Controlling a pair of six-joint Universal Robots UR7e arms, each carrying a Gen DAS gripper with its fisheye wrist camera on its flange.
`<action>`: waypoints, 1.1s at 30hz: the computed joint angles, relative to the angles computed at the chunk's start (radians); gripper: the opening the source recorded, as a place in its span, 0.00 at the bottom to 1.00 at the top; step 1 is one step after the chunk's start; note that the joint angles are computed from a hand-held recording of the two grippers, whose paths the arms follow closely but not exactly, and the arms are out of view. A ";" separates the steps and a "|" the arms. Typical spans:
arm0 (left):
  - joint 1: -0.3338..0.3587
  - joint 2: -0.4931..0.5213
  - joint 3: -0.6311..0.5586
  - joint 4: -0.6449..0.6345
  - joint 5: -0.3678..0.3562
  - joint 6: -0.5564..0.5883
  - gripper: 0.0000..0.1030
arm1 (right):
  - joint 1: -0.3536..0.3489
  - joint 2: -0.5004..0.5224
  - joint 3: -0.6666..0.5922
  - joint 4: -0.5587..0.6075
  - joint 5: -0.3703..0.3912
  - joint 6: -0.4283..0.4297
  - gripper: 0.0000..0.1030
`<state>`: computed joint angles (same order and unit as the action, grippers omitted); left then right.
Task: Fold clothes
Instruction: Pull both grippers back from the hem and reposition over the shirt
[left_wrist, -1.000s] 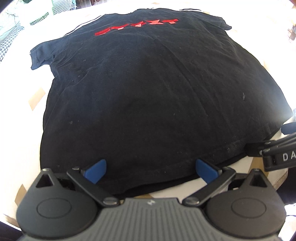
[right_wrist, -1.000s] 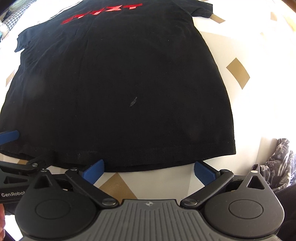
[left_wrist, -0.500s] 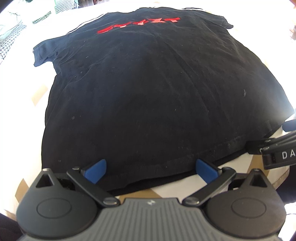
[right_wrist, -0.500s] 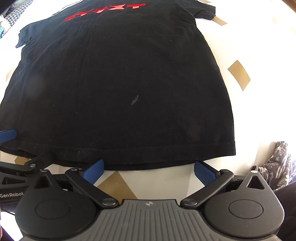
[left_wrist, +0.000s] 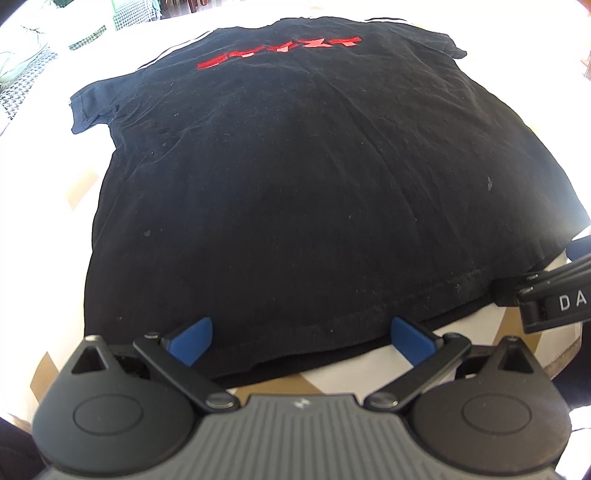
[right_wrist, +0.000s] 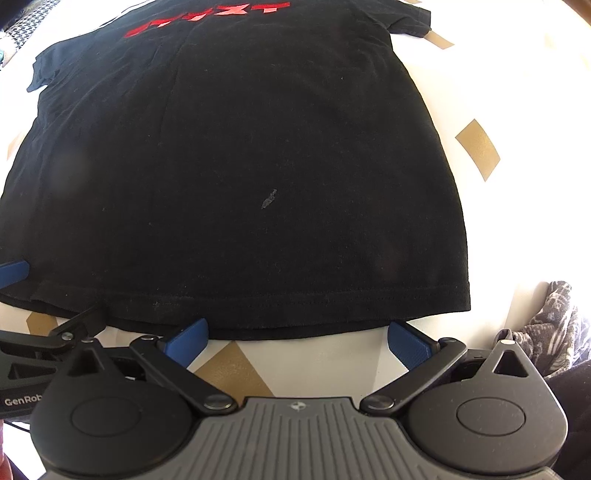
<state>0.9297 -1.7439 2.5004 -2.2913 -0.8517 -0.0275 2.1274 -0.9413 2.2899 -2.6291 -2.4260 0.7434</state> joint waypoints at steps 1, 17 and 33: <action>0.001 0.000 -0.001 0.000 -0.001 0.001 1.00 | 0.002 0.001 0.001 -0.004 0.000 0.000 1.00; 0.010 -0.040 -0.021 -0.057 -0.049 -0.043 1.00 | 0.035 -0.009 -0.002 -0.131 -0.034 0.004 0.93; 0.027 0.038 -0.045 -0.176 0.024 -0.119 1.00 | -0.003 0.157 -0.151 -0.261 -0.066 -0.150 0.92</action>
